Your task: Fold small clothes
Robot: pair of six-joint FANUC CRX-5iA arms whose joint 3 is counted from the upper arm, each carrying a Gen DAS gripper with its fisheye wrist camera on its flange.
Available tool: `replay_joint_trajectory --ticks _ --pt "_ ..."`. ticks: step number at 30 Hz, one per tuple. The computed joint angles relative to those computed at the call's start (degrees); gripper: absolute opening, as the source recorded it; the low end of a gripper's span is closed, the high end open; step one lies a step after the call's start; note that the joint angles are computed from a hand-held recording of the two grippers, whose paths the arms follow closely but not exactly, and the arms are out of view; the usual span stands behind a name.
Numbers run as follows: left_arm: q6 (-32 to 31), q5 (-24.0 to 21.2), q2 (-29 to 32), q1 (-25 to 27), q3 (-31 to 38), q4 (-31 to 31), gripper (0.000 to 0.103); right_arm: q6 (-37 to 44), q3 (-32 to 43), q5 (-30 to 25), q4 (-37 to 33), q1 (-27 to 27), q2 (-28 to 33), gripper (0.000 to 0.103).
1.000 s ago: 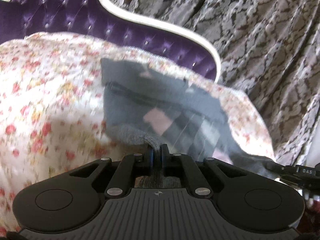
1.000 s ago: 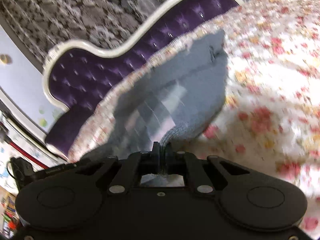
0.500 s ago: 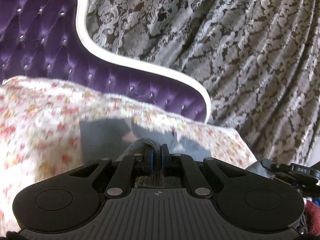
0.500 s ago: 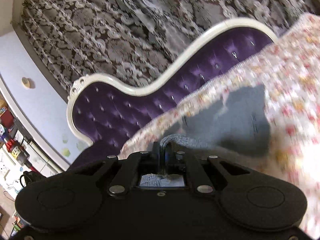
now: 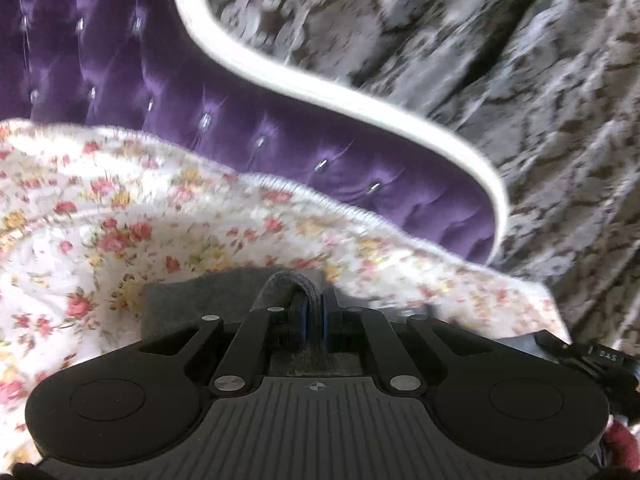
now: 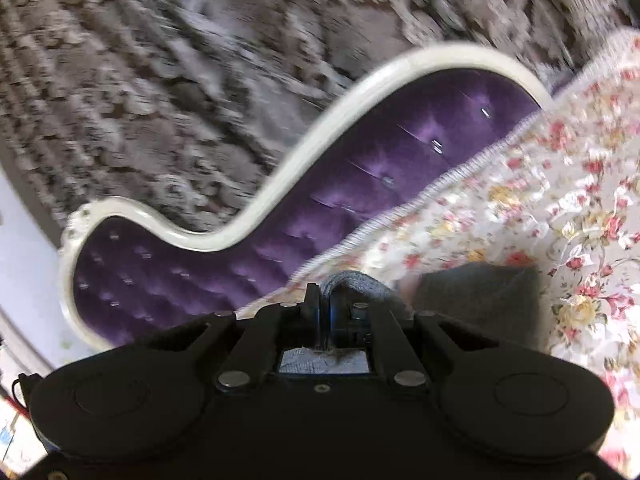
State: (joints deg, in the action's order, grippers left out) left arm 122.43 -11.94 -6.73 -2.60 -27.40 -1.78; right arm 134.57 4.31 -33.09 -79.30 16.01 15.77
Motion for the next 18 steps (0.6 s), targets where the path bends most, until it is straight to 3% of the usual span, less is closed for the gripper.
replay_joint_trajectory --ticks 6,11,13,14,15,18 --pt "-0.25 -3.26 7.75 1.02 4.48 -0.38 0.007 -14.45 6.50 4.96 11.67 3.53 7.67 0.011" --pt "-3.12 -2.51 9.53 1.84 4.76 1.83 0.009 -23.85 8.64 6.95 20.76 5.93 10.62 0.011" --pt "-4.01 -1.30 9.46 2.35 4.31 3.30 0.016 -28.49 9.42 7.39 25.05 6.94 11.48 0.012" --pt "-3.38 -0.88 9.54 2.55 4.51 3.11 0.029 -30.04 9.53 7.44 26.48 7.23 11.70 0.012" --pt "0.25 -1.03 9.50 2.64 5.48 -0.07 0.036 -31.54 9.86 7.91 27.76 7.55 12.14 0.012" --pt "12.67 -4.10 9.10 2.01 9.78 -12.61 0.038 -32.28 10.38 8.26 27.71 7.42 12.66 0.018"
